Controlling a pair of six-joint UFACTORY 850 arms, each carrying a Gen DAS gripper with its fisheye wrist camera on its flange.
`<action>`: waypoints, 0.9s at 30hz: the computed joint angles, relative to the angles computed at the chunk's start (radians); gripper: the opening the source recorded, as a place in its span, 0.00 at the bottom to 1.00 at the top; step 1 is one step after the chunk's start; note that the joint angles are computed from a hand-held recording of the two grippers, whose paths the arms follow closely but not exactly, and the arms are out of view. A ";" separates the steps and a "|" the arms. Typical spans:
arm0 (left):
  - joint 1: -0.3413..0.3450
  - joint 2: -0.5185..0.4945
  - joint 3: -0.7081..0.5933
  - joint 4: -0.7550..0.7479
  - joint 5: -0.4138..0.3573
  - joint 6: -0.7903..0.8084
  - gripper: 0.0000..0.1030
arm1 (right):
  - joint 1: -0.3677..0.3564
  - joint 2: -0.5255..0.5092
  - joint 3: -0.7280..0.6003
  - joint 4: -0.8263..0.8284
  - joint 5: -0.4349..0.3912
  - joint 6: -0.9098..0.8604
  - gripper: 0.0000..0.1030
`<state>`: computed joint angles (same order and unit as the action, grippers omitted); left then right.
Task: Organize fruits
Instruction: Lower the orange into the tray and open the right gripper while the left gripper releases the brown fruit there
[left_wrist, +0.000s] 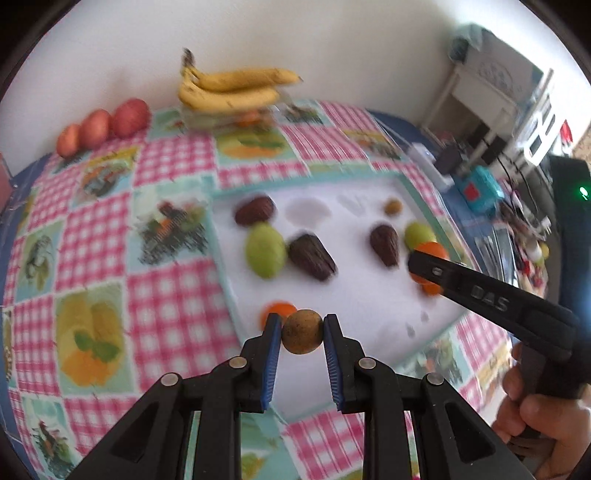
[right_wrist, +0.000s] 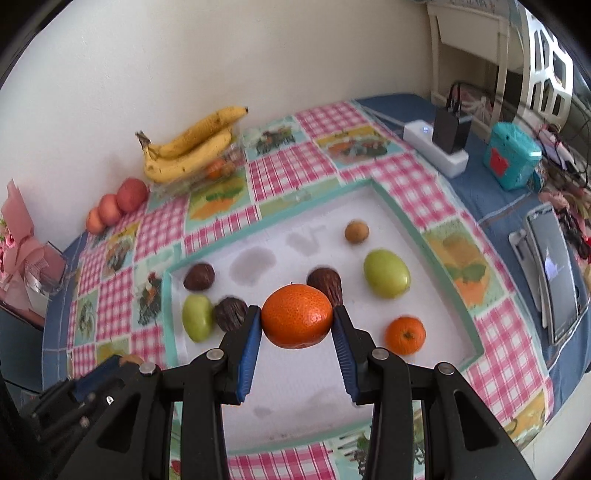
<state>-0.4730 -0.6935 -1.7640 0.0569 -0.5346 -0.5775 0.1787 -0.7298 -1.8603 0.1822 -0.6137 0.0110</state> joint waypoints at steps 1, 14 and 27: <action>-0.003 -0.006 -0.003 -0.024 -0.007 0.022 0.24 | -0.001 -0.002 0.004 -0.003 -0.009 0.004 0.39; -0.012 -0.094 -0.089 -0.134 -0.134 0.106 0.24 | -0.026 -0.064 -0.012 -0.038 -0.135 0.058 0.39; -0.012 -0.164 -0.175 -0.134 -0.209 0.101 0.24 | -0.028 -0.093 -0.044 -0.053 -0.165 0.071 0.39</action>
